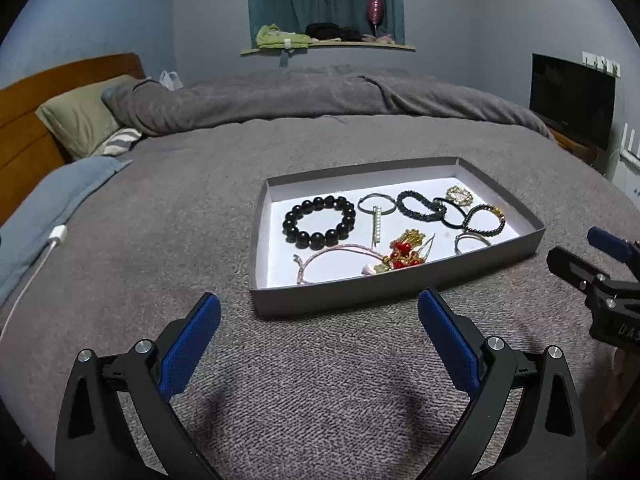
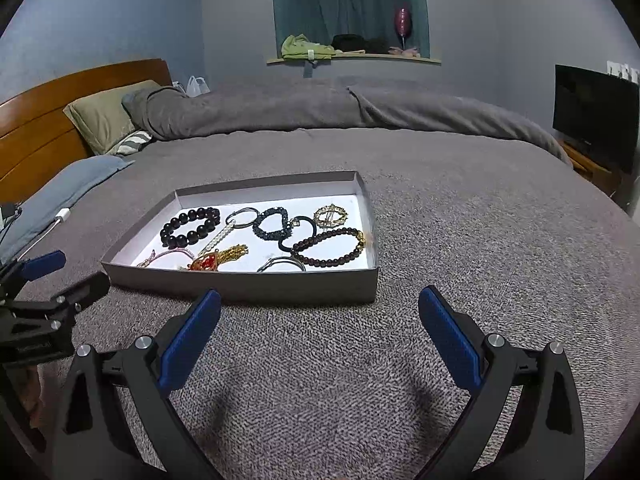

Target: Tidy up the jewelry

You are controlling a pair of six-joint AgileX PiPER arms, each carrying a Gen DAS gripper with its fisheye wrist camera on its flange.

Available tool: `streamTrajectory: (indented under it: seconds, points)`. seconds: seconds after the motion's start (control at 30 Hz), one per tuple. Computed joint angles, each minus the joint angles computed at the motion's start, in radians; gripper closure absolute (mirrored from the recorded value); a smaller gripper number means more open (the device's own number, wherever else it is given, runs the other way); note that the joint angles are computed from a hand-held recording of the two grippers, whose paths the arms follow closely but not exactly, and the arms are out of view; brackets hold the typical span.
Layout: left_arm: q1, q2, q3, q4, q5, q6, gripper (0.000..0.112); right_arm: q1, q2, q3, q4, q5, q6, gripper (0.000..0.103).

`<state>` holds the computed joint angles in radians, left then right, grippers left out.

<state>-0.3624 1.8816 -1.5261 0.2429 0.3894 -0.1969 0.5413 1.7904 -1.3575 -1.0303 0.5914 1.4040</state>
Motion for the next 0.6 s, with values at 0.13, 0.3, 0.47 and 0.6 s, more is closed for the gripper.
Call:
streamTrajectory:
  seconds: [0.13,0.3,0.47,0.6]
  points:
    - [0.001,-0.004,0.019,0.022,-0.037,-0.017,0.014,-0.002,-0.001,0.005,-0.023,-0.001,0.048,0.005]
    - [0.002,-0.010,0.032,0.025,-0.062,-0.021,0.014,0.010,-0.008,0.022,-0.096,0.015,0.112,0.005]
    - [-0.006,-0.013,0.041,0.078,-0.069,-0.059,0.014,0.006,-0.013,0.031,-0.095,-0.001,0.117,0.005]
    - [-0.008,-0.014,0.044,0.087,-0.070,-0.066,0.014,0.009,-0.012,0.030,-0.095,-0.002,0.117,0.005]
